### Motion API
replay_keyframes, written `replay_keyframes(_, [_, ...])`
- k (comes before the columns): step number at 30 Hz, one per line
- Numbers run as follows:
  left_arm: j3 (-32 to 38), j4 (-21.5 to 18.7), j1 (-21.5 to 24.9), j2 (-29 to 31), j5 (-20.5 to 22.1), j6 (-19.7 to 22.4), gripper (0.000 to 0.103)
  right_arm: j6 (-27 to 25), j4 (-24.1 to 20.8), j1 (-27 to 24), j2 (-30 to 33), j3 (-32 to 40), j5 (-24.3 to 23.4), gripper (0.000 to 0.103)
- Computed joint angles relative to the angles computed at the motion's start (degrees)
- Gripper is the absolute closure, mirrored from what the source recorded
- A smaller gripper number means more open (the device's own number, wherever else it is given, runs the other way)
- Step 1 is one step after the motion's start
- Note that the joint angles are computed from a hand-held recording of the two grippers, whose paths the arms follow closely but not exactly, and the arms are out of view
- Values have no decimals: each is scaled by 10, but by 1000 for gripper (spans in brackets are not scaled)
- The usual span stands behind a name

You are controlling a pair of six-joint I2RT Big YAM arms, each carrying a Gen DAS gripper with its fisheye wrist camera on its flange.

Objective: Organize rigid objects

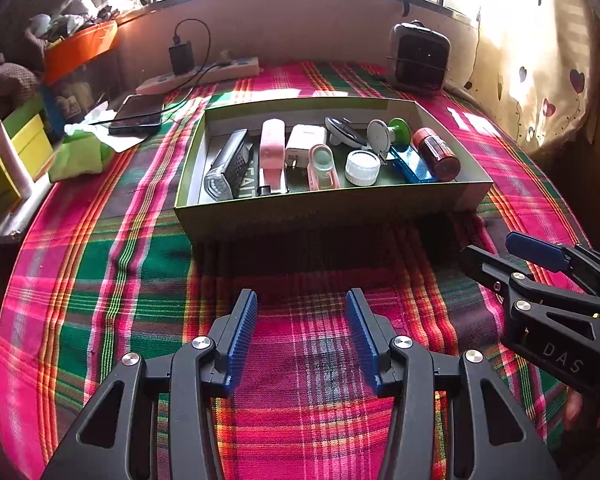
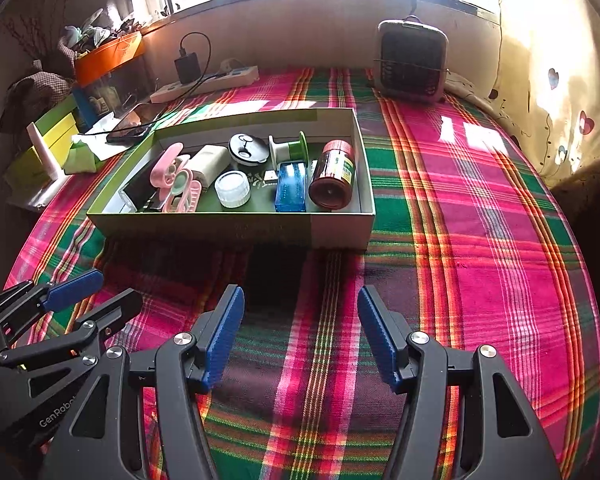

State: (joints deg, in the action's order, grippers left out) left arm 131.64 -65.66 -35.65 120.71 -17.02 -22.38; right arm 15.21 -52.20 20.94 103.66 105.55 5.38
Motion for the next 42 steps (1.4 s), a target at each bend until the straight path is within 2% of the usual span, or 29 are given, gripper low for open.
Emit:
replay_keyframes(3, [-5, -6, 0, 1, -1, -8, 57, 3, 0, 1, -6, -15, 4, 43])
replay_keyframes(11, [-22, 14, -6, -5, -26, -12, 57, 5, 5, 5, -16, -37, 21, 43])
replay_keyframes(17, [-17, 16, -11, 0, -36, -20, 49, -1, 2, 11, -15, -37, 46, 42])
replay_keyframes(20, [-9, 12, -11, 5, -36, -22, 46, 8, -6, 11, -11, -32, 58, 32])
replay_keyframes(25, [0, 7, -12, 10, -39, -25, 44, 18, -13, 9, -8, -28, 61, 26])
replay_keyframes(42, [1, 6, -12, 10, -39, -25, 44, 20, -13, 8, -7, -28, 60, 25])
